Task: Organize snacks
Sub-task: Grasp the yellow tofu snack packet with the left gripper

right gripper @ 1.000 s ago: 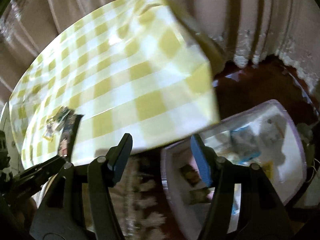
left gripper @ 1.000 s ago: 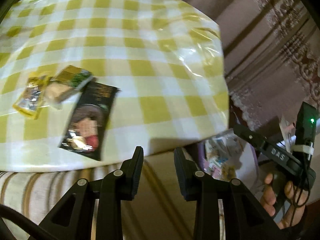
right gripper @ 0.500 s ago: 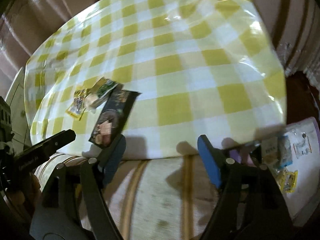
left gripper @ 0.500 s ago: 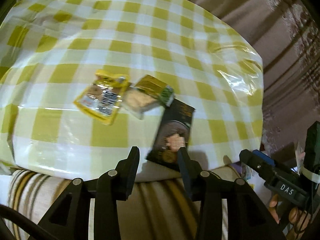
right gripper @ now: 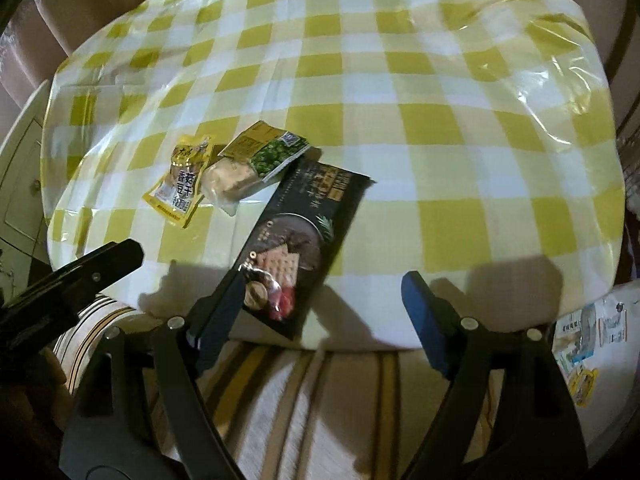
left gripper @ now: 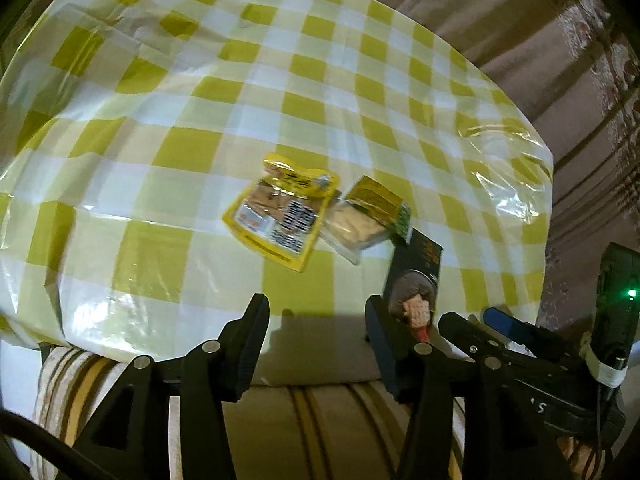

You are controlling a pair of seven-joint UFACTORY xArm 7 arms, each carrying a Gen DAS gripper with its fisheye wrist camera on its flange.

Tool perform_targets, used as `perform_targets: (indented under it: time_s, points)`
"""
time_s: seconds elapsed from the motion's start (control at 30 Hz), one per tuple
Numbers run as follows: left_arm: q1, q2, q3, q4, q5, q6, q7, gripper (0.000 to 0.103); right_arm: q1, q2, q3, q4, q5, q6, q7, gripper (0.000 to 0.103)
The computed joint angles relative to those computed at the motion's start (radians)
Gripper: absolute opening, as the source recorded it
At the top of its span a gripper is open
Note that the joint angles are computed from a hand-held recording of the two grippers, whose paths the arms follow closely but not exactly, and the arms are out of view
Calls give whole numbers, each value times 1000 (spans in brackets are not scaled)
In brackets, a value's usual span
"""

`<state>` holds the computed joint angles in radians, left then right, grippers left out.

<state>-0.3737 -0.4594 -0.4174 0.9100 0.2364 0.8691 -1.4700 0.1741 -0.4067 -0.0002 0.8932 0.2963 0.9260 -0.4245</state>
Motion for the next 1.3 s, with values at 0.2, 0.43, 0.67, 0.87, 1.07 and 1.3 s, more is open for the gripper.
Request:
perform_targets:
  time_s: [0.2, 0.43, 0.67, 0.87, 1.07, 1.3]
  points:
    - [7, -26, 24, -35, -12, -5, 22, 55, 8, 43, 35, 12, -30, -35, 43, 82]
    - [31, -15, 39, -38, -2, -4, 72, 61, 26, 97, 55, 34, -55, -63, 68, 82]
    - [62, 31, 63, -31, 32, -52, 134, 65, 31, 143, 70, 52, -90, -82, 89, 82]
    - [78, 103, 88, -3, 61, -98, 189, 70, 28, 166, 59, 58, -81, -76, 75, 83]
    - [73, 160, 125, 6, 43, -143, 246, 71, -1, 169, 43, 60, -98, -75, 71, 84]
    - [74, 160, 121, 6, 79, -119, 258, 73, -31, 170, 44, 51, -149, -103, 90, 84]
